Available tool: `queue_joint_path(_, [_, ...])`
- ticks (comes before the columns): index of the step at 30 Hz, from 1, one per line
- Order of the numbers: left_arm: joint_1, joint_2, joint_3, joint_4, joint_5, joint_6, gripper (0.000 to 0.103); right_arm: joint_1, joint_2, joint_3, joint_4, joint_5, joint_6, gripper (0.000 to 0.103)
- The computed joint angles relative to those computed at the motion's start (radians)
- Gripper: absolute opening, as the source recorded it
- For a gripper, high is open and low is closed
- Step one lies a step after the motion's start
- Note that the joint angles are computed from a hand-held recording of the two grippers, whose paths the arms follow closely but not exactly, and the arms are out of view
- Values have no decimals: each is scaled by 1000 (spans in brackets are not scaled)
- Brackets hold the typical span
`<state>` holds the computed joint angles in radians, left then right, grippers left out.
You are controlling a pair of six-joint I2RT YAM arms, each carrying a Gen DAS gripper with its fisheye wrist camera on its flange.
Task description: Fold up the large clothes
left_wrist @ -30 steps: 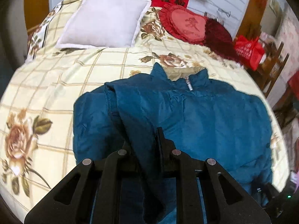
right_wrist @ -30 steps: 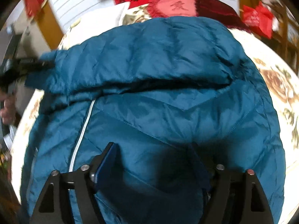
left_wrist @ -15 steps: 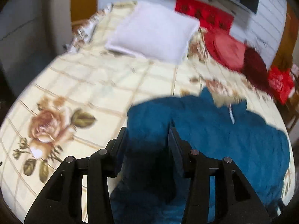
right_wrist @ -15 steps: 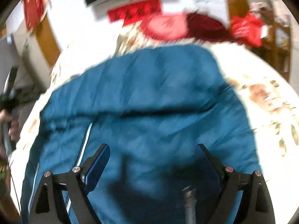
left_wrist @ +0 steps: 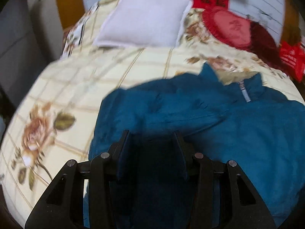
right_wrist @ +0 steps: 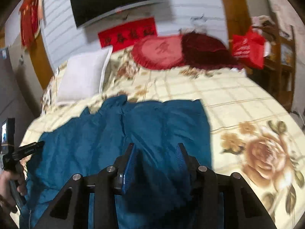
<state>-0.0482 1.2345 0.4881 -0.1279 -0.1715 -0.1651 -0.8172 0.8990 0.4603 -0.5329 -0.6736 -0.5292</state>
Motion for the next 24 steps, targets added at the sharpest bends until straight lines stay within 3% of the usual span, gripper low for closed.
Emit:
queue_joint_path(2, [44,50,-15,42,80,-5,51,106,107,-32,146,118,39,43])
queue_joint_path(5, [21,65,-52,107,69,2,57,112,333,-14,229,128,9,43])
queue_joint_path(7, [-10,79,-88,172,31,9,58,126,360,-12,236,152,-7,44])
queue_joint_path(11, [-25,96,-151,286,9,12,58,184,319,74,126,236,3,44])
queue_joint_path(15, [-15,99,-156,300,16,8,58,190,204,70,250,196,159,45])
queue_joint_path(18, [-12,101,-154,300,17,5,58,301,392,122,364,361,284,53])
queue_joint_path(20, [-12,99,-154,300,19,2,58,333,560,149,429,397,278,55])
queue_joint_path(24, [0,111,-150,306,37,-3,58,343,654,145,521,410,261,57])
